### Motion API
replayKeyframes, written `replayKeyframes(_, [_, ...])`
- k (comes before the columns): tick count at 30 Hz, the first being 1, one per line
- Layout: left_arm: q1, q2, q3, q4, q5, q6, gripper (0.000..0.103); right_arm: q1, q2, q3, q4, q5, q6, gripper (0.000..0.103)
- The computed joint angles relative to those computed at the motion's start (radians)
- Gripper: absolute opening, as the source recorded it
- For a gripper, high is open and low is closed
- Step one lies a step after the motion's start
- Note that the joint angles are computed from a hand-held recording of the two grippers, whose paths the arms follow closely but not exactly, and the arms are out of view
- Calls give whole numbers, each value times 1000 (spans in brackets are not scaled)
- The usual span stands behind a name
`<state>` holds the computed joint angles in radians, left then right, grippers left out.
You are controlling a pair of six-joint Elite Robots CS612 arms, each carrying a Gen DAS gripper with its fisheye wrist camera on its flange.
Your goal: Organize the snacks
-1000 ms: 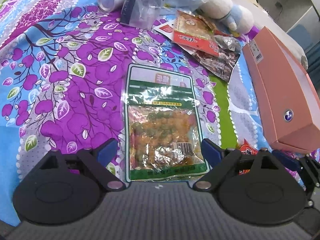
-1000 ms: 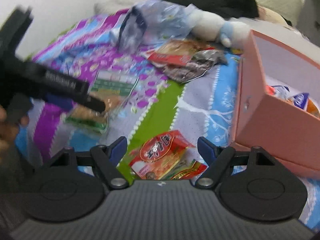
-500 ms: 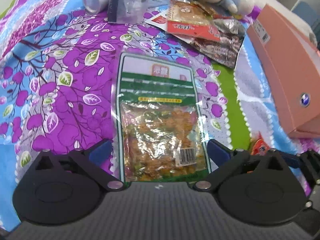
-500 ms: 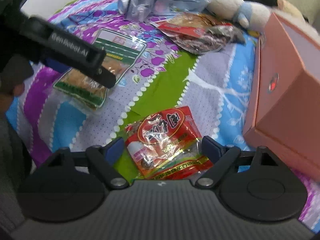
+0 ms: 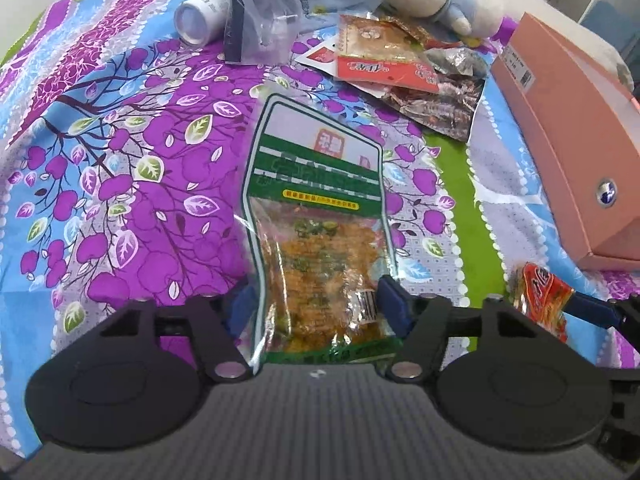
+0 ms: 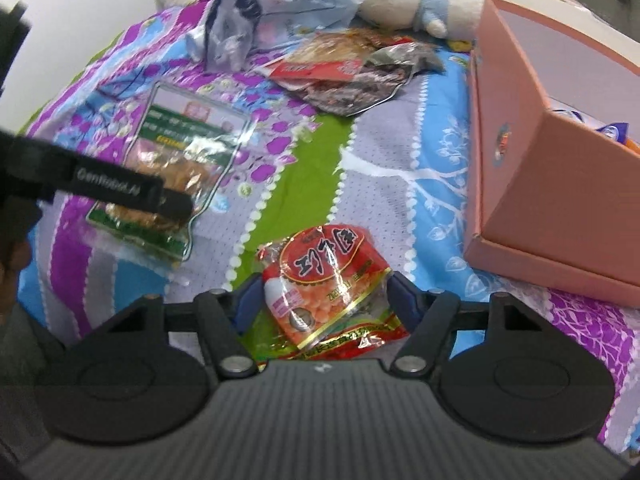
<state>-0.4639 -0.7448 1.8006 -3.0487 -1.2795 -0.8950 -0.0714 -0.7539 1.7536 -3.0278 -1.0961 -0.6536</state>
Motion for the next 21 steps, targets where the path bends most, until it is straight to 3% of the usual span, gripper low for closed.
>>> replayKeyframes(3, [-1, -8, 14, -24, -10, -8, 61, 1, -5, 2, -6, -15, 52, 63])
replayKeyframes(5, [-3, -14, 26, -41, -12, -17, 59, 0, -8, 5, -6, -21, 73, 52])
replayKeyframes(13, [-20, -44, 70, -115, 12, -35, 59, -7, -22, 15, -13, -13, 141, 31])
replayKeyframes(21, [-32, -71, 103, -171, 14, -29, 59, -18, -47, 31, -46, 15, 171, 22])
